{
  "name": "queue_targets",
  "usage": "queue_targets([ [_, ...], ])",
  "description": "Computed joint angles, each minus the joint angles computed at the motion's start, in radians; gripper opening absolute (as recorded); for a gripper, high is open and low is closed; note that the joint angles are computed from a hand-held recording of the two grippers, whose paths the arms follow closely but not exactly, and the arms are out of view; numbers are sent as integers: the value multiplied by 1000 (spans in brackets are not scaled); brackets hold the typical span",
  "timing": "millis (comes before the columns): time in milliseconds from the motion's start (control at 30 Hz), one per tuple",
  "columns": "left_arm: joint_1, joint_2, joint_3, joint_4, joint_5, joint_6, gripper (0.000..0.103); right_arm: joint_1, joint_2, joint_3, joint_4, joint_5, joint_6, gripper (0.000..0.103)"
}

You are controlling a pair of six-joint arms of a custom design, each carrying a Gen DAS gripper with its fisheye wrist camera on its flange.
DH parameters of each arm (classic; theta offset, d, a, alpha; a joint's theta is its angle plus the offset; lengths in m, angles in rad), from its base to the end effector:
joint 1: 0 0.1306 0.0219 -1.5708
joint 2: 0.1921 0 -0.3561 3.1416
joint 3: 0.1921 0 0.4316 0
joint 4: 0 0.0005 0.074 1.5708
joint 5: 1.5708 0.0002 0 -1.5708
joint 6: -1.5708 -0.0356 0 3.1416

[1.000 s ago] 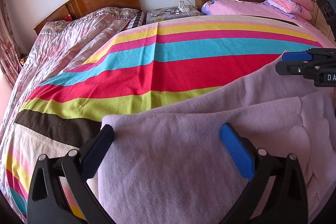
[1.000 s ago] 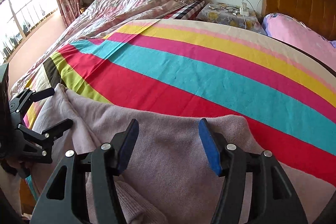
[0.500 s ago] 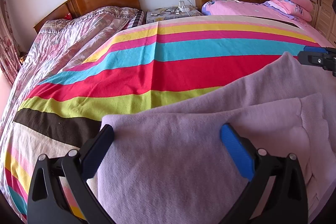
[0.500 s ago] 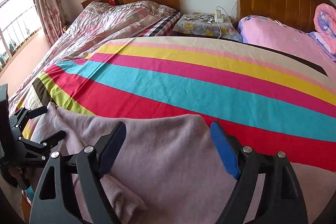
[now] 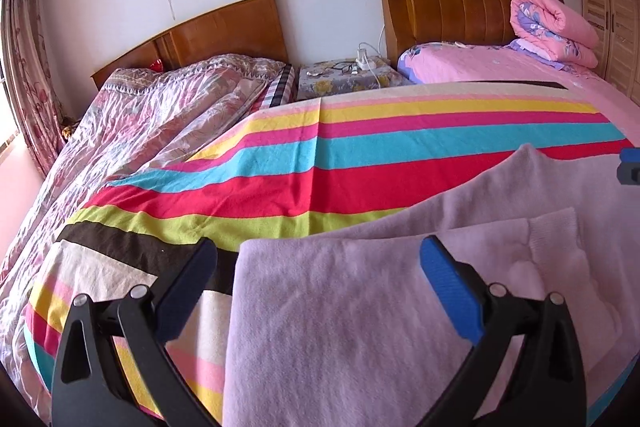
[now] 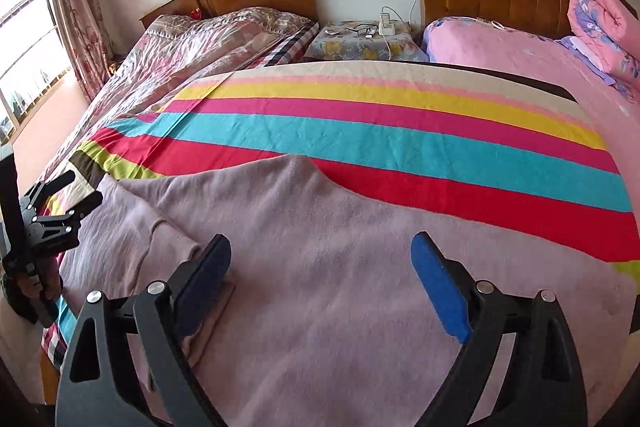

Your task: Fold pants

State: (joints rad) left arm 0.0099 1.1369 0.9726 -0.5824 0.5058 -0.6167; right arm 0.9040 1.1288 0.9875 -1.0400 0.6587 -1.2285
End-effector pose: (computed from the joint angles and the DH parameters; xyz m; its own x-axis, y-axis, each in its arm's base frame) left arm 0.4396 -0.0134 0.3342 -0.3534 0.5025 -0.7891 0.6758 0.7204 0.1560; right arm 0.2647 0.3003 0.3203 -0.6420 0.3888 -0.6608 0.3786 0.9102 0.1676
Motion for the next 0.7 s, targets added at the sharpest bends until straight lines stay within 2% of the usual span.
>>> queue_targets([
  [67, 29, -80, -30, -70, 91, -66, 102, 79, 15, 17, -51, 20, -31, 89],
  [100, 33, -110, -46, -112, 103, -108, 102, 113, 25, 21, -69, 18, -50, 89],
  [200, 31, -156, -109, -193, 68, -211, 102, 188, 58, 19, -117, 5, -130, 89],
  [267, 12, -172, -165, -181, 0, -249, 102, 213, 75, 4, -123, -12, -177, 89],
  [333, -12, -180, -222, -125, -82, -267, 102, 219, 105, -2, -151, -40, -206, 89],
  [367, 4, -184, -238, -94, -45, -263, 102, 228, 126, 4, -180, -31, -207, 89],
  [433, 11, -163, -211, -137, -55, -252, 102, 251, 127, 5, -193, -13, -213, 89],
  [500, 23, -200, -215, -130, -55, -241, 102, 272, 125, 20, -254, -12, -286, 89],
  [533, 34, -224, -219, -137, -23, -250, 102, 288, 125, 29, -281, 7, -318, 89],
  [600, 44, -253, -217, -188, 42, -273, 102, 318, 130, 43, -288, 48, -340, 89],
  [633, 34, -268, -227, -200, 47, -281, 102, 325, 140, 52, -286, 61, -336, 89],
  [700, -3, -284, -262, -197, 2, -325, 102, 330, 157, 53, -252, 58, -305, 89],
])
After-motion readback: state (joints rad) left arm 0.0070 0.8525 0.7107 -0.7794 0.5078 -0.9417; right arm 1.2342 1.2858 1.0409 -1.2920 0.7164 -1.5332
